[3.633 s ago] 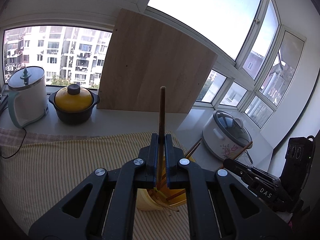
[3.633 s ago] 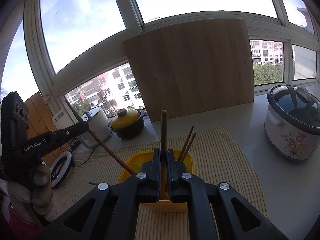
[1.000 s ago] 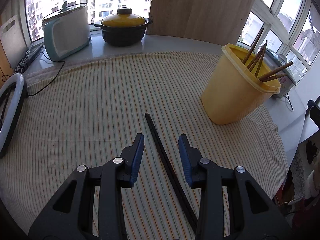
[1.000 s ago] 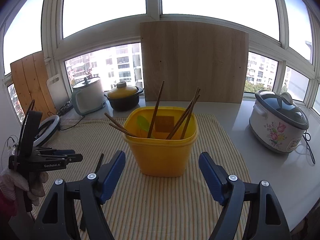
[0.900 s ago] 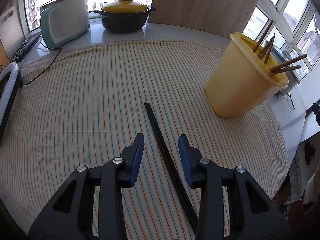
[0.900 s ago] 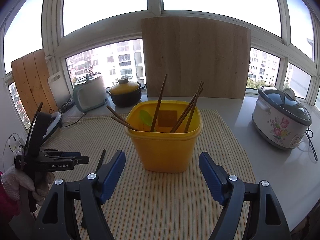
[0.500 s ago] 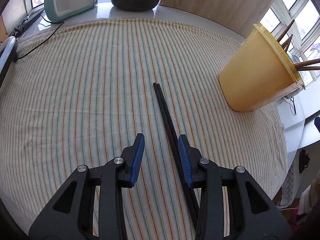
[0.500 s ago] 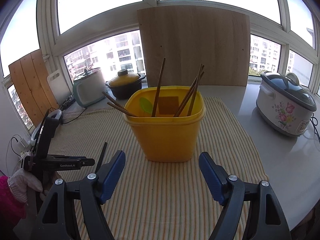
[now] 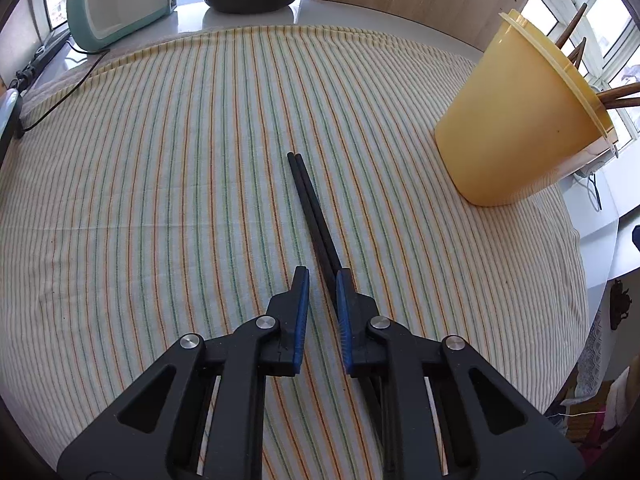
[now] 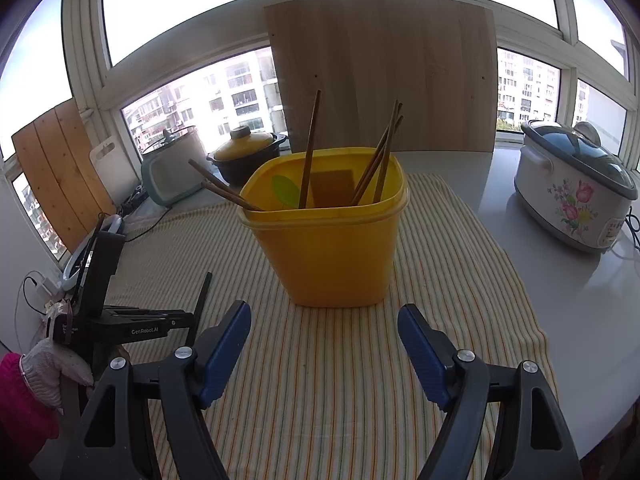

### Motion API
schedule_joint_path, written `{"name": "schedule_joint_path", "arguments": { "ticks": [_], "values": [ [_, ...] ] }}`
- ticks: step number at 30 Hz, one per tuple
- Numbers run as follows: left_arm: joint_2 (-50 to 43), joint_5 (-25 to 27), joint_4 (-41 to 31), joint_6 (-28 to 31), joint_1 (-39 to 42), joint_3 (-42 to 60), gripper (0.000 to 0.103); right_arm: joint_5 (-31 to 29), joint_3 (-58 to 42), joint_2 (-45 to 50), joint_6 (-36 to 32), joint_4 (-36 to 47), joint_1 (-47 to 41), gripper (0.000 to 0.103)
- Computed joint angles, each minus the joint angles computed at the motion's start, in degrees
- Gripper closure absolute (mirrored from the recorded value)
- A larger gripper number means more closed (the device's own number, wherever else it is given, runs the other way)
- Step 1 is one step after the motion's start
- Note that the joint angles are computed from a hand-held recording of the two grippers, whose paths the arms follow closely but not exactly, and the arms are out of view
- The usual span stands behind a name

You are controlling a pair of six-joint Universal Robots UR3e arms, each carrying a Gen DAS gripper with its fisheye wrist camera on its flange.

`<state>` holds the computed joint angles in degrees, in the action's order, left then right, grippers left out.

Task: Organize utensils
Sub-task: 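Close the left tool on a black chopstick while the right tool grasps another black chopstick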

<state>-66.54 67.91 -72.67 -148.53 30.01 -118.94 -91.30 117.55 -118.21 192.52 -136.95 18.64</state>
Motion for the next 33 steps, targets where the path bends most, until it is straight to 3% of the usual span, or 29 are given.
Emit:
{"name": "schedule_joint_path", "arguments": {
  "ticks": [8, 33],
  "values": [
    [-1.6, 3.1, 5.2, -1.8, -3.7, -0.4, 0.095, 0.0, -0.1, 0.7, 0.5, 0.1, 0.8, 0.025],
    [-4.8, 5.5, 7.1, -3.2, -6.7, 1.4, 0.095, -0.1, -0.3, 1.8, 1.4, 0.1, 2.0, 0.025]
  ]
}}
